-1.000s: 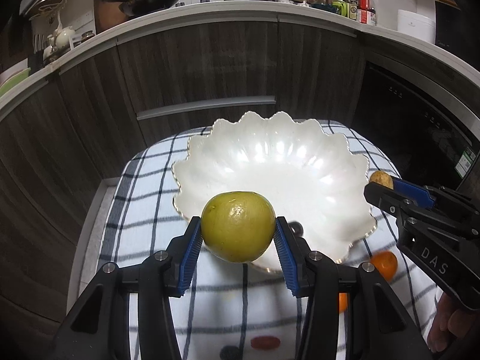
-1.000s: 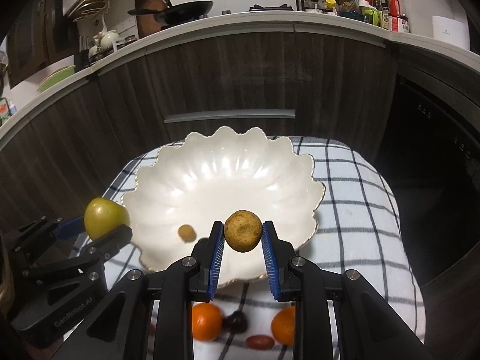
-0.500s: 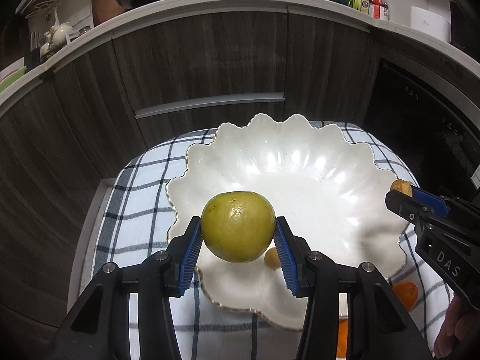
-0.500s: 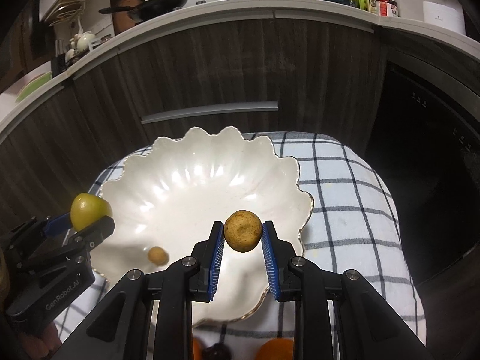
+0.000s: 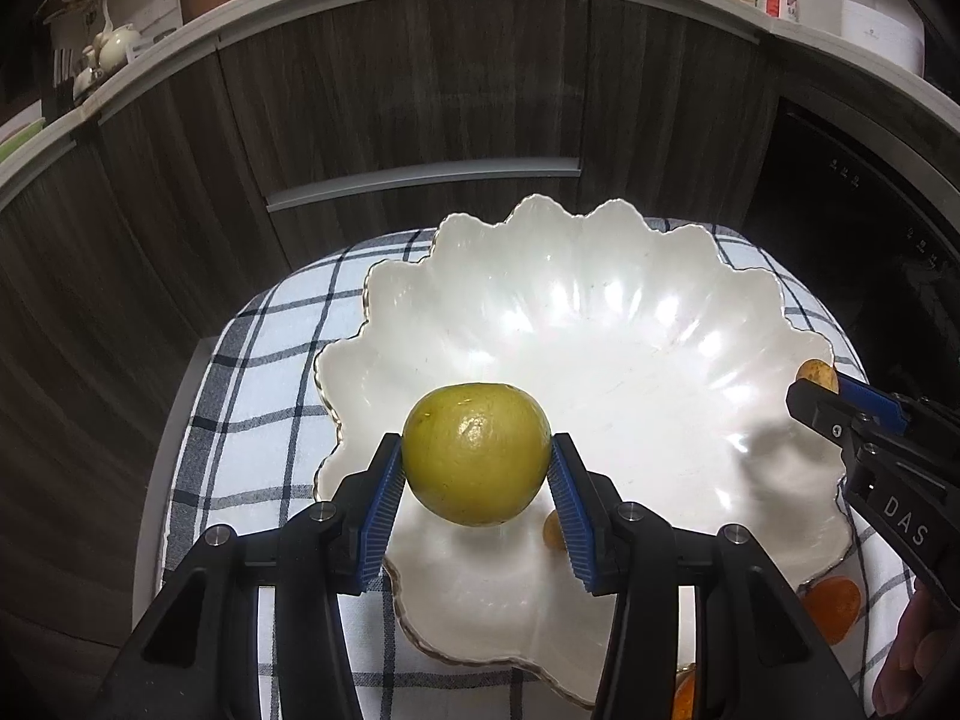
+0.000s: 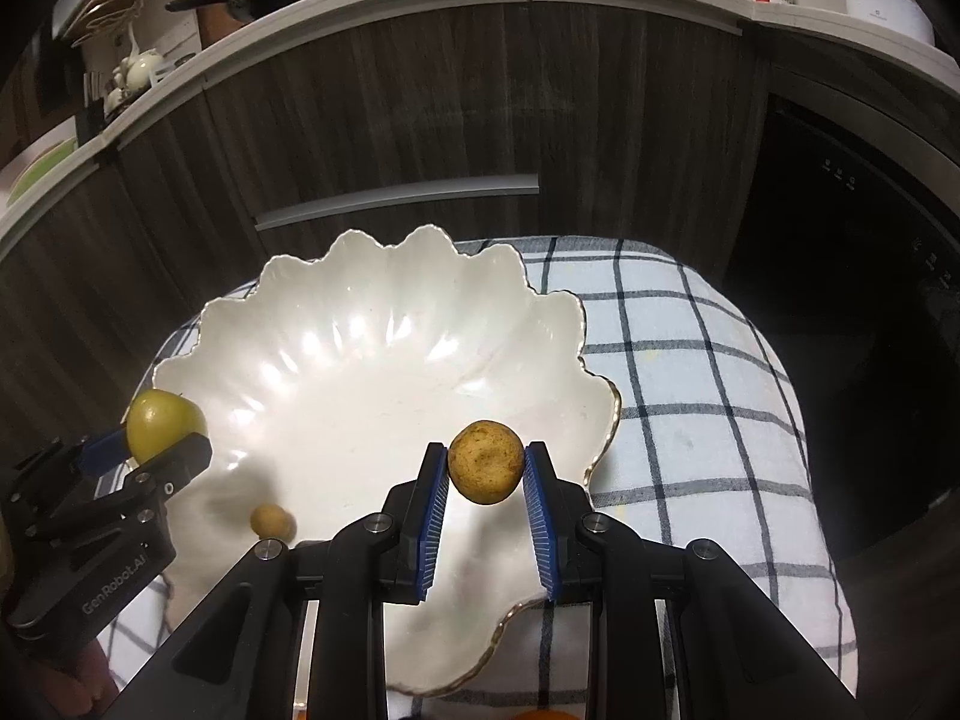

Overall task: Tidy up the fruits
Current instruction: 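Open the left tool and the right tool to drop both fruits into the bowl, then withdraw both tools from the bowl toward the two mandarins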

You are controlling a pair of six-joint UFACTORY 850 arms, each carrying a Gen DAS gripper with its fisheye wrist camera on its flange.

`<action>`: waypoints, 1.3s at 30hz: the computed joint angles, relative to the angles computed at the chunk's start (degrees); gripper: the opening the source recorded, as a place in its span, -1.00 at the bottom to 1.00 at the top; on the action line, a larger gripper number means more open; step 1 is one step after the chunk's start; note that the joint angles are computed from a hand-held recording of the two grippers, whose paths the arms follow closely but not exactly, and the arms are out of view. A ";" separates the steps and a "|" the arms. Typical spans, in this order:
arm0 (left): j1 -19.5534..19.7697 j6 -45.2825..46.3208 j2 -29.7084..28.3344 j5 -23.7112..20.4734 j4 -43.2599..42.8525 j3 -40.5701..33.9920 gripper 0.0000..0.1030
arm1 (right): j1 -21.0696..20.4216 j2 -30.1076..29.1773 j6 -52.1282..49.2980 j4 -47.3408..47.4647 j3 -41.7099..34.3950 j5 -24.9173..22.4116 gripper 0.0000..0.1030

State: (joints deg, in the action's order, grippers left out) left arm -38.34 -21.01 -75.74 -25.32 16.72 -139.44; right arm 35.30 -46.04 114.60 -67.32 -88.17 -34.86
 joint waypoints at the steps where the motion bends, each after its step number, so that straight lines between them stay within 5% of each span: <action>1: 0.14 1.38 -0.33 -0.20 -1.66 -0.58 -0.07 | -0.04 -0.23 -0.80 0.59 -0.31 0.04 -0.47; 7: 0.25 4.99 -2.86 -3.61 -5.40 -5.04 -0.07 | -0.29 -0.75 -1.93 1.88 -0.99 -0.01 -0.40; 10: -0.01 2.87 -1.62 -2.04 -2.75 -2.68 0.06 | -0.27 -0.56 -1.35 1.83 -0.81 -0.50 0.08; 11: -0.16 1.20 -0.58 -0.66 -0.68 -0.84 0.27 | -0.19 -0.40 -0.37 1.34 -0.59 -0.90 0.30; 13: -0.44 -3.75 1.38 1.76 4.64 2.42 0.46 | 0.01 0.20 2.16 -0.60 0.28 -1.25 0.41; 22: -0.66 -10.42 4.95 4.26 10.62 7.52 0.77 | 0.38 2.02 5.20 -1.42 2.29 -2.30 0.52; 39: -2.48 -31.72 13.67 8.05 32.50 20.46 0.78 | 2.72 6.77 7.89 -3.08 6.98 -6.35 0.53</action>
